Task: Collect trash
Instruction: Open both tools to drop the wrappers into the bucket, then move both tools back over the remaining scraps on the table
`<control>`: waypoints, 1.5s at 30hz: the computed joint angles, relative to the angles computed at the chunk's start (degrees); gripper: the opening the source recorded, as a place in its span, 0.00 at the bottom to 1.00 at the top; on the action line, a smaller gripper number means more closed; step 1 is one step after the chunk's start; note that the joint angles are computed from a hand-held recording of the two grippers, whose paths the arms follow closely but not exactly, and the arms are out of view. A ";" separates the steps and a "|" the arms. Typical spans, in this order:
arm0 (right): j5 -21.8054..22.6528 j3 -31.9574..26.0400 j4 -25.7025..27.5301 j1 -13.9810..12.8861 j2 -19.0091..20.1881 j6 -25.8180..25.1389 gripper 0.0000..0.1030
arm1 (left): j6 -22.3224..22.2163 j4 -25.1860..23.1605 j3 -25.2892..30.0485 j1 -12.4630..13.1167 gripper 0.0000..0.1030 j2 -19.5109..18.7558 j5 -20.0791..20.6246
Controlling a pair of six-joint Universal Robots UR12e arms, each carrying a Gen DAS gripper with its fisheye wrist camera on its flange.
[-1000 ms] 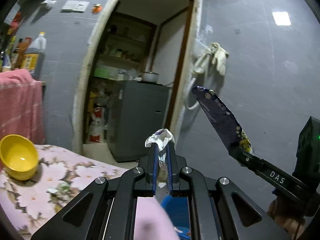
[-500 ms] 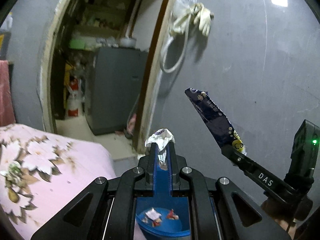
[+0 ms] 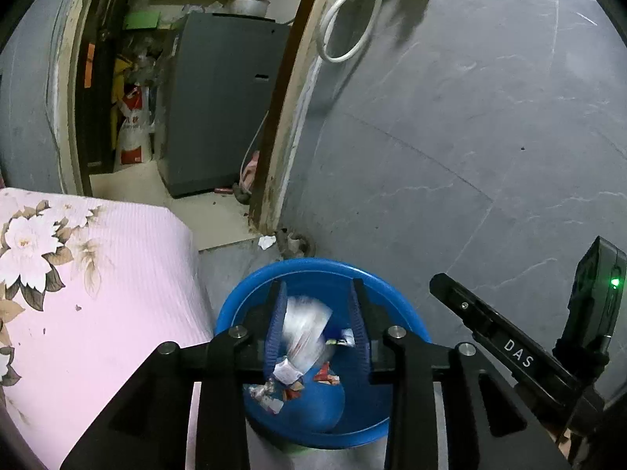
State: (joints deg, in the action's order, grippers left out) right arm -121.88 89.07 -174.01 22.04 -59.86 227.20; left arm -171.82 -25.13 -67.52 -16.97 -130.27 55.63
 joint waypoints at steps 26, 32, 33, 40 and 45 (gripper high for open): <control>-4.33 -6.43 -1.77 4.18 1.63 -8.25 0.69 | -4.49 11.10 -6.79 4.25 0.41 5.38 0.98; -5.61 -9.90 -3.54 5.96 3.30 -11.64 0.86 | -7.58 16.78 -9.72 6.36 0.50 7.48 1.72; -5.90 -10.73 -3.96 6.34 3.73 -12.49 0.89 | -7.84 17.48 -10.07 6.62 0.51 7.74 2.00; -6.83 -15.88 -4.63 8.24 6.46 -16.58 1.00 | -10.26 22.27 -13.25 9.04 0.70 9.86 4.94; -6.58 -20.21 -6.36 9.45 9.29 -20.26 1.00 | -11.03 26.75 -15.73 10.39 0.82 10.96 9.20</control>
